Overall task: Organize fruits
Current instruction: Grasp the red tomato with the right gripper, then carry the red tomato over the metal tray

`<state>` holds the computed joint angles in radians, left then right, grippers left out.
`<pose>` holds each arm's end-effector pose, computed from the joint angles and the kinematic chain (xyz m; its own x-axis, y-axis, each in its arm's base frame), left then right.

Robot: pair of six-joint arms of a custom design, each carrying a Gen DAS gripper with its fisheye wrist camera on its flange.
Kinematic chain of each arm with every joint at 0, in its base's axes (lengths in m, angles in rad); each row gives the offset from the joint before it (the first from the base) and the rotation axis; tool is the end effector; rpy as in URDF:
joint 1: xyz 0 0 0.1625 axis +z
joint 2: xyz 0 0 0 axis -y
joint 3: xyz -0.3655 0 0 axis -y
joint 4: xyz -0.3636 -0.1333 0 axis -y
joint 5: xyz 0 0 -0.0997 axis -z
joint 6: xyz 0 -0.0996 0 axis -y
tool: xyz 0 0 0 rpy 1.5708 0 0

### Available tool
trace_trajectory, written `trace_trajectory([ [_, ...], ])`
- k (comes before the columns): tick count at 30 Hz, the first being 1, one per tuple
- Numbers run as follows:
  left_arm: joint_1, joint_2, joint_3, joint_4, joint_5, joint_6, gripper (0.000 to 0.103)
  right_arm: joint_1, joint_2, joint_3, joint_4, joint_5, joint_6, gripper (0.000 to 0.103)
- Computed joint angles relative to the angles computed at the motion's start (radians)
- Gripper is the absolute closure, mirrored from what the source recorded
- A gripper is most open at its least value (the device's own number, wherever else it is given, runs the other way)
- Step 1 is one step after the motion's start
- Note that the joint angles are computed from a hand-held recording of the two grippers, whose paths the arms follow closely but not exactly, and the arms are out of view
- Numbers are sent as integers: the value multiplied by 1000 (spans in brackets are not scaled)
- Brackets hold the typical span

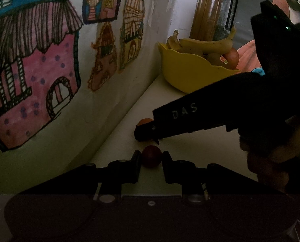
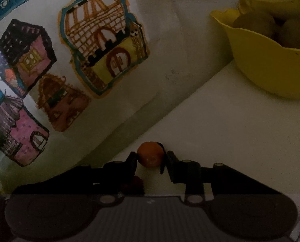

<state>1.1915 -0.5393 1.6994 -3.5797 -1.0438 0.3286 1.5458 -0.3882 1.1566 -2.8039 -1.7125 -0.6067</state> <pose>-0.0478 -0.6153 0.0348 -0.8132 0.1692 -0.5568 0.5358 0.5909 -0.6031 0.1009 -0.7358 0.0047 -0.8245 -0.4372 0.3592 -0.5450 0.7844 -0.2962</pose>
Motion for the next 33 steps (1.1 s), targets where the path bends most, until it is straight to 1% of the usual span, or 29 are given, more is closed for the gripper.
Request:
trace_trajectory([
  [6,-3,-3,5,3,3,-10,79,8,12,0,-38,-25,-25,69],
  [8,-4,-5,7,4,3,-14,79,8,6,13,-52,-23,-22,71],
  [12,-3,-13,19,2,2,-23,79,17,0,35,-73,-28,0,71],
  [17,-4,-25,41,-2,-4,-30,79,12,-43,99,-106,-23,18,71],
  [22,-4,-35,68,-15,-12,-30,79,8,-119,208,-166,-10,31,71],
  [26,-9,-28,66,-15,-22,-13,79,8,-197,317,-229,-4,37,71],
  [30,-13,-31,83,-42,-49,9,79,5,-281,431,-289,1,42,71],
  [33,-17,-38,97,-50,-78,17,79,-12,-350,511,-324,22,41,71],
])
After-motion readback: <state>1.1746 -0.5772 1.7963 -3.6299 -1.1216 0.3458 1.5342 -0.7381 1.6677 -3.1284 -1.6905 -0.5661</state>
